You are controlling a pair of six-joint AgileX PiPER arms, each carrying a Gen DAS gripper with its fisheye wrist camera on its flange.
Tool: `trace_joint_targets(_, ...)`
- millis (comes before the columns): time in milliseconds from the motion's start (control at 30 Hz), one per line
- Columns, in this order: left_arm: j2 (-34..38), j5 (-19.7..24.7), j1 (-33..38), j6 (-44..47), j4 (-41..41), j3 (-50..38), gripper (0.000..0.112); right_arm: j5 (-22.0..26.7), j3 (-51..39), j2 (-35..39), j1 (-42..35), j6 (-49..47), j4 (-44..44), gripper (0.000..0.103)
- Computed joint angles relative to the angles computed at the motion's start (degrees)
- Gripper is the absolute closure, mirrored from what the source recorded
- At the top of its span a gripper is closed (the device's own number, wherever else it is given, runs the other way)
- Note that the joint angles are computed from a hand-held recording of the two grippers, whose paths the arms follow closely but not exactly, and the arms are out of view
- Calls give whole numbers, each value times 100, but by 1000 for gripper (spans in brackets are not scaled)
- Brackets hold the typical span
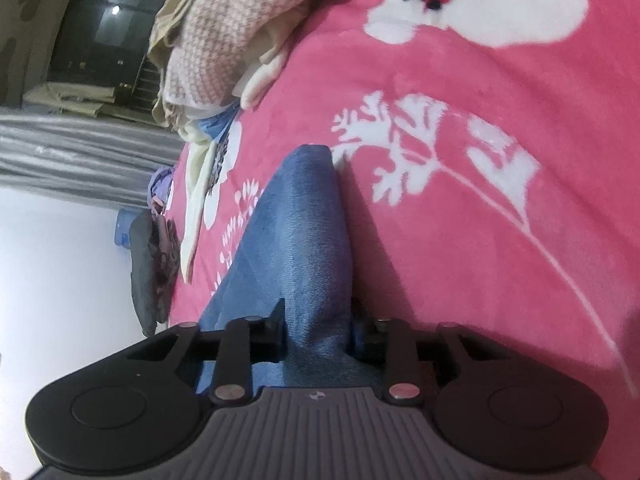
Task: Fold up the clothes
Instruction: 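Lift the jeans leg end with the right gripper and fold it over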
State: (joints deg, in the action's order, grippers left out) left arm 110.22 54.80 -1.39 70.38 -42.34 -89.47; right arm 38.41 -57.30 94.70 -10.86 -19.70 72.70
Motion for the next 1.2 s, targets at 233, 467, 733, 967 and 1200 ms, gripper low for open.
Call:
trace_joint_targets(233, -7, -14, -4, 156, 1, 35, 56, -211, -31, -436, 215, 201, -173, 85)
trace_joint_targets(467, -25, -26, 42, 378, -122, 118, 55, -348, -560, -744, 660, 764, -782, 87)
trace_joint_targets(733, -107, 54, 138, 361, -414, -39, 56, -206, -1294, -634, 899, 1638, -1932, 87)
trace_joint_targets(967, -215, -558, -586, 1003, -395, 368, 56, -500, -996, -717, 990, 1400, -1534, 87)
trace_joint_targets(1200, -139, -445, -575, 980, -256, 344, 58, -769, -836, -757, 1261, 1317, -1549, 87)
